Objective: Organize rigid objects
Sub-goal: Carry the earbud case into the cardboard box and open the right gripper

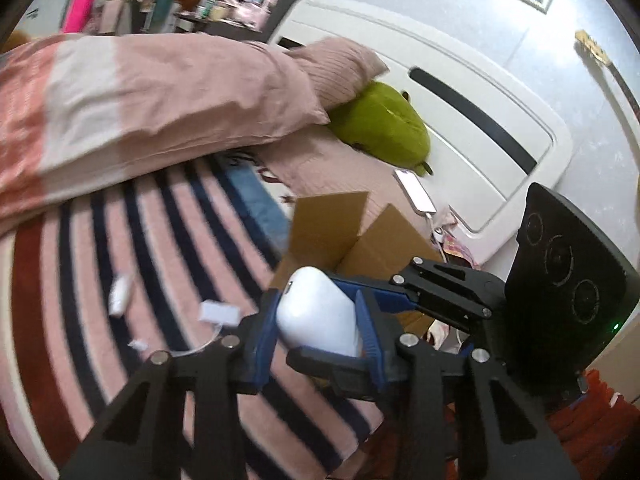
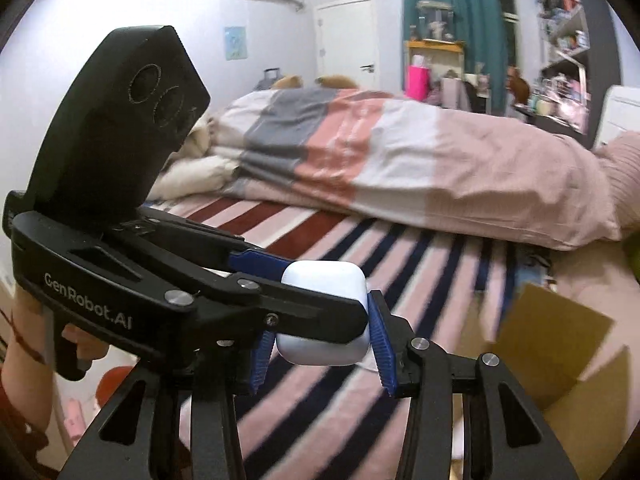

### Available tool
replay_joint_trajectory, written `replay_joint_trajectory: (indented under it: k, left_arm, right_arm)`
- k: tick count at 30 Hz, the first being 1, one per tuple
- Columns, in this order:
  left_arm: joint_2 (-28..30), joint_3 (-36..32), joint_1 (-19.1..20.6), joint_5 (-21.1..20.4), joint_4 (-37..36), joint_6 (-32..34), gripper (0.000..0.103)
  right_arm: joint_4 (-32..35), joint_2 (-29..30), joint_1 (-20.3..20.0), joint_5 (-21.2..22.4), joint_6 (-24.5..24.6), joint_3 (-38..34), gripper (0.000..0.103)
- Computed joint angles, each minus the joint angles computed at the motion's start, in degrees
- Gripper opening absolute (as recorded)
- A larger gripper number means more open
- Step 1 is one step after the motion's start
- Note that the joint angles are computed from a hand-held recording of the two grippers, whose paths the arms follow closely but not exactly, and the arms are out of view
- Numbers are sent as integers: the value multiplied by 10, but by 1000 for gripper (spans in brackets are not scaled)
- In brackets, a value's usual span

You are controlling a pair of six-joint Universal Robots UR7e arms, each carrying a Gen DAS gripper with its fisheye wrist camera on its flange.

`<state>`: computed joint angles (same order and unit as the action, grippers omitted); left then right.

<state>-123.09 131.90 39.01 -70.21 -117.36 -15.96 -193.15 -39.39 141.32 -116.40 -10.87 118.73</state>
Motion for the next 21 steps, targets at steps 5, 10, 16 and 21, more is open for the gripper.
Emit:
replay_joint_trajectory:
  k: [5, 10, 16, 21]
  left_arm:
    - [130, -19, 24, -53, -66, 22, 35]
    - [235, -54, 35, -69, -41, 14, 35]
    - [277, -69, 28, -46, 2, -10, 40]
    - [234, -61, 2, -13, 21, -23, 66]
  right_arm:
    - [8, -62, -41, -20, 16, 49, 39]
    - [126, -113, -82, -38, 67, 57, 39]
    - [257, -139, -113, -37, 125, 52, 39]
    - [293, -148, -111, -49, 149, 54, 46]
